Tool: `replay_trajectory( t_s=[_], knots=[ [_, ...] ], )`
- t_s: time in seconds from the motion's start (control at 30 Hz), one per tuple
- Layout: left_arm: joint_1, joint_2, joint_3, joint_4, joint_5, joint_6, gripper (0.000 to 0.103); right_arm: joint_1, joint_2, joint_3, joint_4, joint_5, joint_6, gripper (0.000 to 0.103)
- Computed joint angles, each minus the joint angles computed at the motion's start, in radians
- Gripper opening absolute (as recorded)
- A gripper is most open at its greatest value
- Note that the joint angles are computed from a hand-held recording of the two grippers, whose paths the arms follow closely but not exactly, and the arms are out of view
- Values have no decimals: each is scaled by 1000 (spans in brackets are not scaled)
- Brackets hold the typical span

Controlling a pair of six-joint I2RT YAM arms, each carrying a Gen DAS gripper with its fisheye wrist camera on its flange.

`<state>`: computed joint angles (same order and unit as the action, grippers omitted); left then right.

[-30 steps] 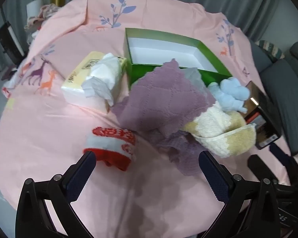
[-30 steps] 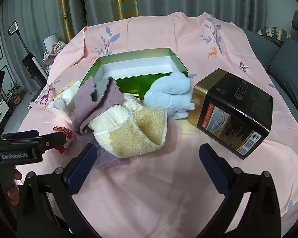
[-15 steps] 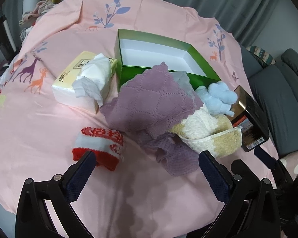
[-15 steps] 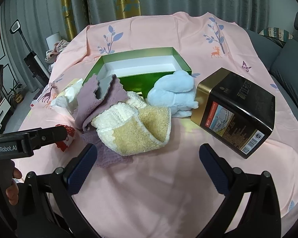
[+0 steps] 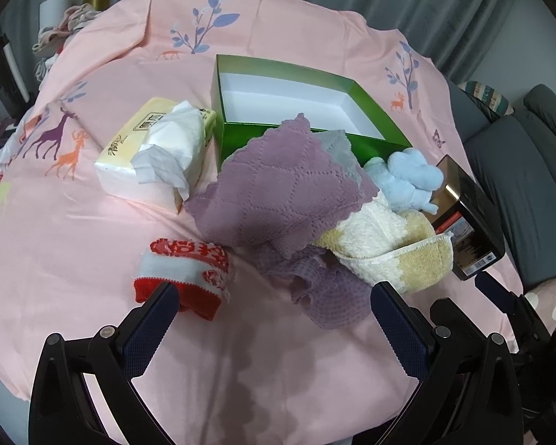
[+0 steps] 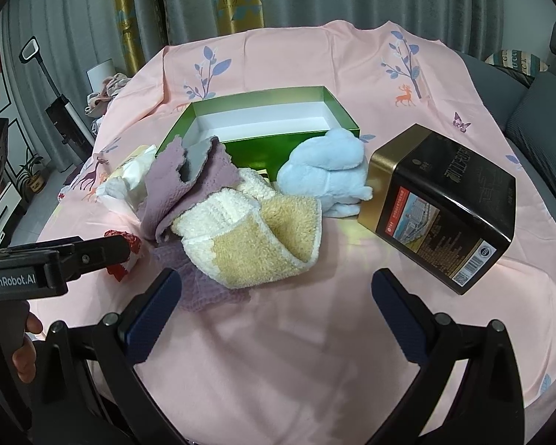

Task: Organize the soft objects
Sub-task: 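Move the right tool toward the cream-and-yellow fuzzy towel, then grasp the cream-and-yellow fuzzy towel with the right tool and lift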

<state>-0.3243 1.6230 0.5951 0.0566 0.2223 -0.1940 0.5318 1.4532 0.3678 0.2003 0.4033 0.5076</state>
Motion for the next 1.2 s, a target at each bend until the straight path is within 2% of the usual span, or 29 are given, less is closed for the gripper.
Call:
replay_trajectory(
  t_s=[0.5,0.97,1.2],
  knots=[
    [-3,12,11,-10,8,6,103,2,29,0,20,-14,2,102],
    [16,40,26,-13,65,15,103,-9,59,1,39,-44,-8,102],
    [45,49,15,10,154,33,103,-37,72,-53,158,-150,-59,102]
  ],
)
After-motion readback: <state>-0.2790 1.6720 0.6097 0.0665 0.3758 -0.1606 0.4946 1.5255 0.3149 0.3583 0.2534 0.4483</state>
